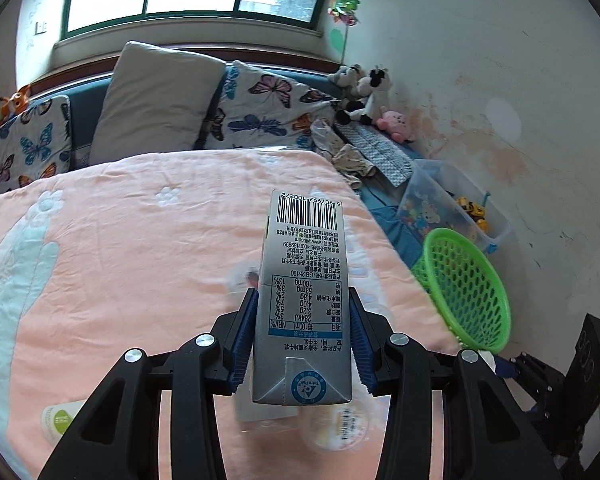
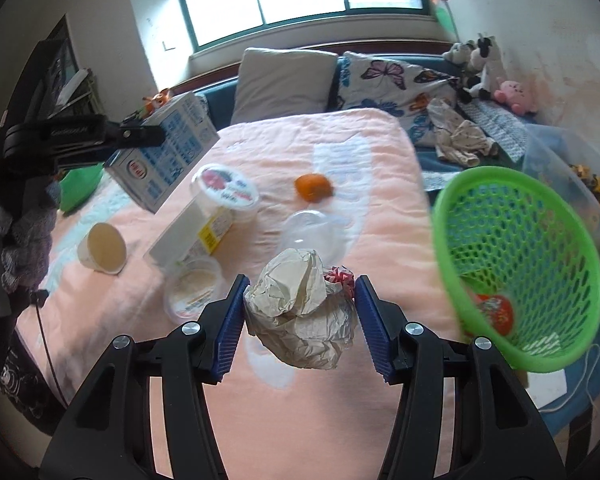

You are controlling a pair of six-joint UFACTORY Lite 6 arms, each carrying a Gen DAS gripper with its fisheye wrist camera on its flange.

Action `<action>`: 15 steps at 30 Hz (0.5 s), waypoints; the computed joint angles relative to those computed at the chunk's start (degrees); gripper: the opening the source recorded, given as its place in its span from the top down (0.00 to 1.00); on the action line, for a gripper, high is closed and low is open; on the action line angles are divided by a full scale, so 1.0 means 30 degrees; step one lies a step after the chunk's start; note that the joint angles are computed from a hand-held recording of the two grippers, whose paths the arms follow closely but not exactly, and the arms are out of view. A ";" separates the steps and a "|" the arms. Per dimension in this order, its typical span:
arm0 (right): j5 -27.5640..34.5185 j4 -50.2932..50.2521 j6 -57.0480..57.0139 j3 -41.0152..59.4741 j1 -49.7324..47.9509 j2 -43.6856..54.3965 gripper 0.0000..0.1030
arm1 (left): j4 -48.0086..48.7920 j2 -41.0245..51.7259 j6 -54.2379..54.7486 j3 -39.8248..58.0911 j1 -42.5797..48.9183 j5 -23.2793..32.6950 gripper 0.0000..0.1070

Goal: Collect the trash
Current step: 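Carry the crumpled paper and milk carton over the green basket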

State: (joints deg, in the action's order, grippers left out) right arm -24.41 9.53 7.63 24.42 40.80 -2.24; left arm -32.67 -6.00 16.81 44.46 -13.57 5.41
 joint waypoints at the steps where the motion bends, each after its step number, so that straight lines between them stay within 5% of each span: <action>1: 0.0061 -0.0227 0.0061 -0.0322 -0.0527 -0.0464 0.47 | 0.0807 0.0271 -0.0965 0.0359 -0.0499 -0.0013 0.61; 12: 0.0757 -0.7601 0.3870 -0.1887 -0.8178 -0.2617 0.46 | 1.4914 0.4914 -1.6471 0.5291 -0.5278 -0.0069 0.61; 15: 0.0404 -1.0217 0.5332 -0.1712 -1.0372 -0.2165 0.45 | 1.6070 0.6680 -1.7908 0.7251 -0.6238 0.0307 0.61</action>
State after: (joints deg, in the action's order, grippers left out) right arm -23.19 -21.12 23.63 19.29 9.69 -8.73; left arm 15.54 14.04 -36.92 66.21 -32.29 6.33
